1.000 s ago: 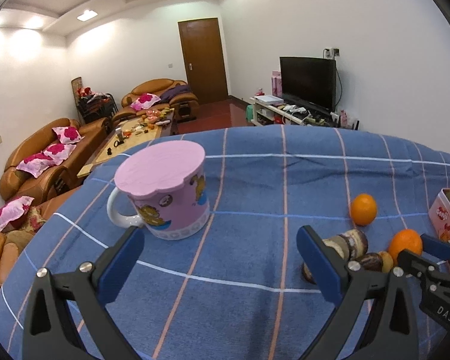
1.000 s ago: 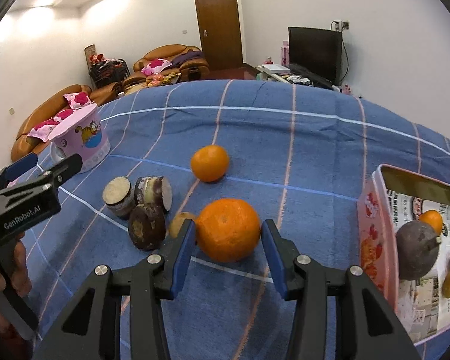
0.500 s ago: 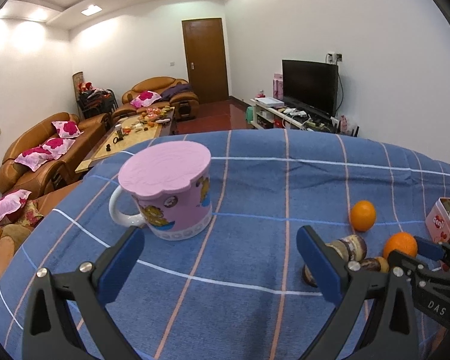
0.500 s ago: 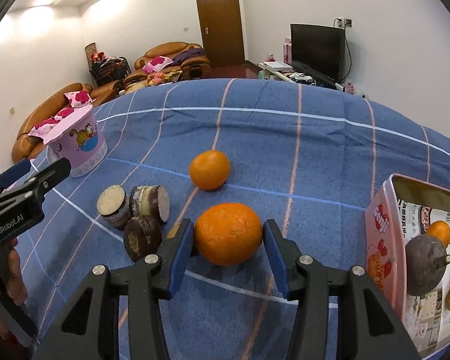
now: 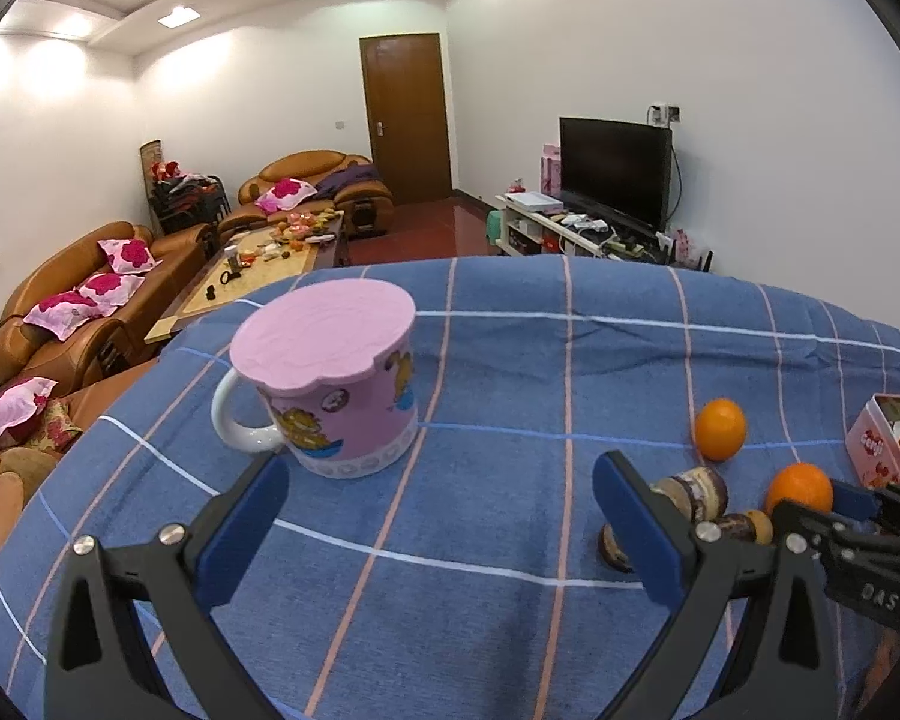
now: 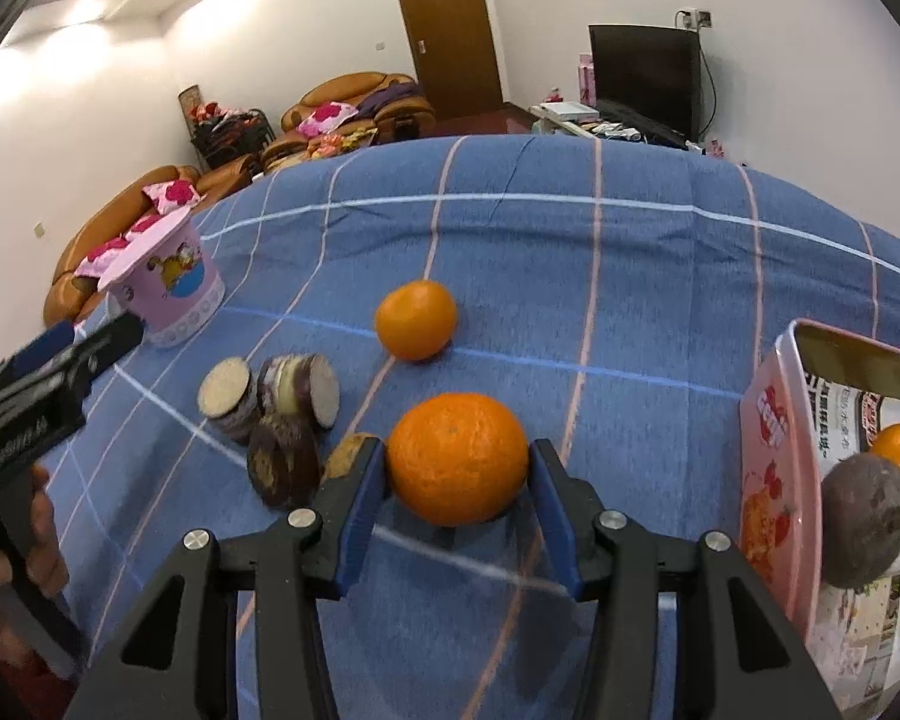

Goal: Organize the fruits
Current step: 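Move the right tool to the large orange and close on it, then grasp the round beige cut slice with the left tool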

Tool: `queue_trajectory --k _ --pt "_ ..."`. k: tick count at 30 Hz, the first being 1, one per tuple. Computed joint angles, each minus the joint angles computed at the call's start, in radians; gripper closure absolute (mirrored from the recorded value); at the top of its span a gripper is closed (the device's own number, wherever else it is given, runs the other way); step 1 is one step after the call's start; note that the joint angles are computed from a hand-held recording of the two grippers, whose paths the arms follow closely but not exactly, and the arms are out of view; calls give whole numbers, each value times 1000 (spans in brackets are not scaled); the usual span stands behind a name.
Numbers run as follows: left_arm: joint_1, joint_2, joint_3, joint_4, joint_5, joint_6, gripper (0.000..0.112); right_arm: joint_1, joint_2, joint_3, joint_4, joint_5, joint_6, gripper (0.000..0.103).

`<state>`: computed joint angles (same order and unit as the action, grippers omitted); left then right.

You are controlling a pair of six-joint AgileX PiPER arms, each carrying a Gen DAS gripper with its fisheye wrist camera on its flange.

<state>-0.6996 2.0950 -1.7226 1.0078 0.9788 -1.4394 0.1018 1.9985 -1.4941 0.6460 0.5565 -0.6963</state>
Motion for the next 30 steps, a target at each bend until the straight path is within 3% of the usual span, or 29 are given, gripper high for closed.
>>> queue_trajectory --k 2,6,10,13,20,26,28,30 --pt "3 4 -7 -11 -8 15 9 4 35 -51 -69 39 77 48" --pt "14 7 -13 -56 -60 69 9 23 12 -28 -142 9 114 51" --pt "24 3 -5 -127 -179 165 9 -7 -26 35 -11 -20 23 54" --pt "16 22 -32 -163 -211 240 10 -24 -81 108 85 -81 -64 54" --pt "23 135 -206 -299 -103 405 22 -62 -201 252 265 -117 -244 54" --pt "37 169 -266 -340 -84 429 27 -57 -241 310 323 -117 -322 54" --pt "45 191 -301 -377 -69 456 31 -55 -243 314 327 -116 -325 54" --pt "64 246 -399 -465 -19 536 44 -53 -239 314 323 -117 -323 54"
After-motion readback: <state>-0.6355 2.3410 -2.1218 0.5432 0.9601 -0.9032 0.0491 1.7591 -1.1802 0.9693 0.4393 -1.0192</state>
